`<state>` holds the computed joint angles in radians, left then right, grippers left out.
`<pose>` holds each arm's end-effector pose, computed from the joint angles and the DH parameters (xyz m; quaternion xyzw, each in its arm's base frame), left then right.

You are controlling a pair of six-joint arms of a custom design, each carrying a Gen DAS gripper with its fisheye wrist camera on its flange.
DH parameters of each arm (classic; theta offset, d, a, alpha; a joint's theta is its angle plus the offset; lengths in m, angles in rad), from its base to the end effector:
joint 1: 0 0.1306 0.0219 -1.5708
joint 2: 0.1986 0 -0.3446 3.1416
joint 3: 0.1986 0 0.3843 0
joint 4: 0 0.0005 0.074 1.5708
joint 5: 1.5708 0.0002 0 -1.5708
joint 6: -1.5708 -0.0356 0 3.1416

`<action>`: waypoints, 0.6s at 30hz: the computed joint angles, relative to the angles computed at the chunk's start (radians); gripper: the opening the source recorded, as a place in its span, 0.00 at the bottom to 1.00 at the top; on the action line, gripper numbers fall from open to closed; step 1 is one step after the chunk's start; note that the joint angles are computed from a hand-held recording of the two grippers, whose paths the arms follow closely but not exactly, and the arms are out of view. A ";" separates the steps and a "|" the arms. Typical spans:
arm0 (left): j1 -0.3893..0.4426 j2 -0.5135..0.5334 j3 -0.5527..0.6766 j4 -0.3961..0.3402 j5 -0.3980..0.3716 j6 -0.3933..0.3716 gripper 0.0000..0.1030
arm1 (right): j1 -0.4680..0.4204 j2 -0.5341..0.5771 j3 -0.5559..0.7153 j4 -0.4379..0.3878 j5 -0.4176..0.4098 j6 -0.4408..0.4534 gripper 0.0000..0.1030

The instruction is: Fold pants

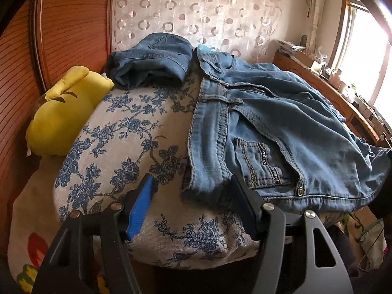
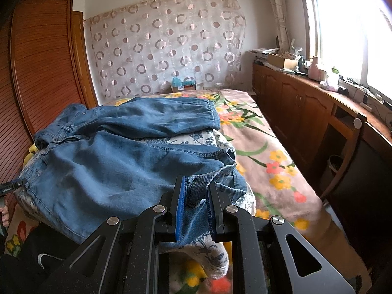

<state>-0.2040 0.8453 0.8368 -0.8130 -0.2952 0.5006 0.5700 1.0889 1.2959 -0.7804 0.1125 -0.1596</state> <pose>0.3020 -0.0524 0.3459 -0.1892 0.9025 0.0036 0.3870 0.3337 0.2085 0.4809 -0.1523 0.8639 0.1242 0.4637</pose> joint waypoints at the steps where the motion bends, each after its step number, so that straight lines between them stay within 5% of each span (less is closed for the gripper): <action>1: 0.002 0.002 0.001 0.005 0.005 -0.003 0.60 | 0.001 -0.001 -0.001 0.000 0.001 -0.001 0.16; 2: 0.002 0.002 -0.001 0.008 0.006 -0.005 0.58 | 0.001 0.006 0.008 -0.002 0.001 -0.002 0.16; 4: -0.001 -0.004 -0.007 0.026 0.025 -0.015 0.40 | 0.000 0.010 0.011 -0.002 0.001 -0.001 0.16; 10: -0.027 -0.013 0.000 0.040 0.019 -0.028 0.18 | 0.005 0.008 0.017 0.003 0.006 0.008 0.15; 18: -0.084 -0.081 0.047 0.043 -0.053 -0.029 0.14 | -0.002 0.030 0.073 0.049 0.026 0.053 0.13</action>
